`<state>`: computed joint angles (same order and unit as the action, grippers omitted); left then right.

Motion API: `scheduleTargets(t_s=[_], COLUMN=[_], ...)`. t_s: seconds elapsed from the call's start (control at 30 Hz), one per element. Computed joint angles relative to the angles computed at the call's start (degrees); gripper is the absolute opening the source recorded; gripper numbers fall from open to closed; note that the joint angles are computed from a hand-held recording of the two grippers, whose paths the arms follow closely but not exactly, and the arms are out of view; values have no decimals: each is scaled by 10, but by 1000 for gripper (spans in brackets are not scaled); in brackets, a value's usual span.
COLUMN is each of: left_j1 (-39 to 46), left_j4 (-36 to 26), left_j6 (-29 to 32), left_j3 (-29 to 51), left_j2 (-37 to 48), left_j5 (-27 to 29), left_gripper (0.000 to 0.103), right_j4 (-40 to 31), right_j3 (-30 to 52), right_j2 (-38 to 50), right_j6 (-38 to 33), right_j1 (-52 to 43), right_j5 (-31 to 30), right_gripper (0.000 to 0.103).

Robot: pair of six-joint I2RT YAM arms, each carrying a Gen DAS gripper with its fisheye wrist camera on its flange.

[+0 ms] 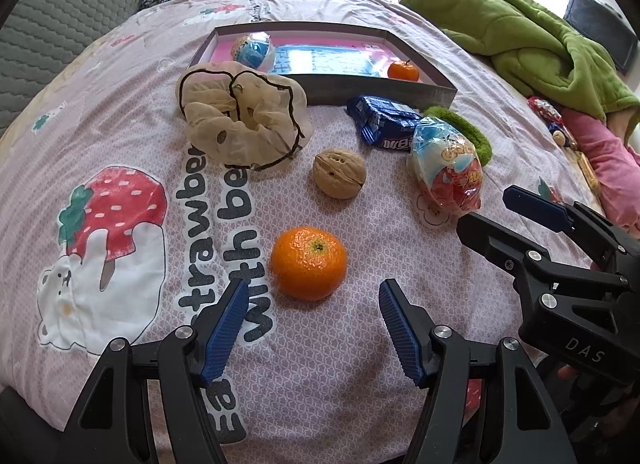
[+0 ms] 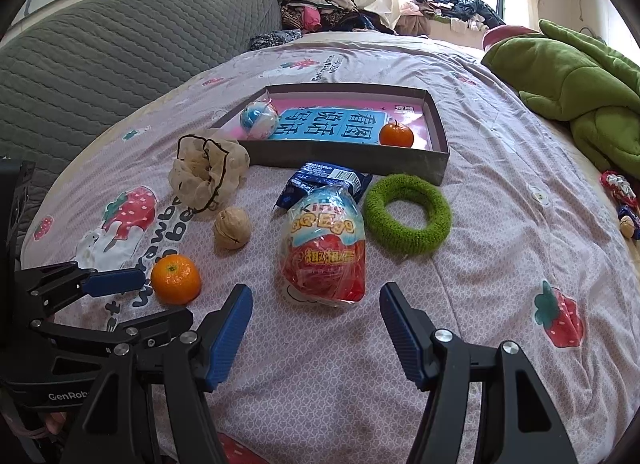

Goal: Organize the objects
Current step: 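Move the right tool toward the Kinder Joy egg while the left tool approaches the other orange, then close the right tool on the Kinder Joy egg while the left tool closes on the orange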

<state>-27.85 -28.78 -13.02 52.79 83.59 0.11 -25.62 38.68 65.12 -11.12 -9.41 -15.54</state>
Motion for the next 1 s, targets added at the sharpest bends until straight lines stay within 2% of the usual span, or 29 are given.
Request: scheduleTargets(t_s=[0.47, 1.0], left_j1=[7, 18], left_j4=[35, 65], left_j6=[8, 5], left_j3=[-14, -18], left_j2=[7, 21], left_j5=[-14, 4], left_gripper=[69, 69], right_j4=[23, 69], right_j3=[2, 5], right_j2=[28, 66], right_j6=[17, 32], right_j1=[13, 36], right_j5=[11, 50], right_gripper=[66, 66])
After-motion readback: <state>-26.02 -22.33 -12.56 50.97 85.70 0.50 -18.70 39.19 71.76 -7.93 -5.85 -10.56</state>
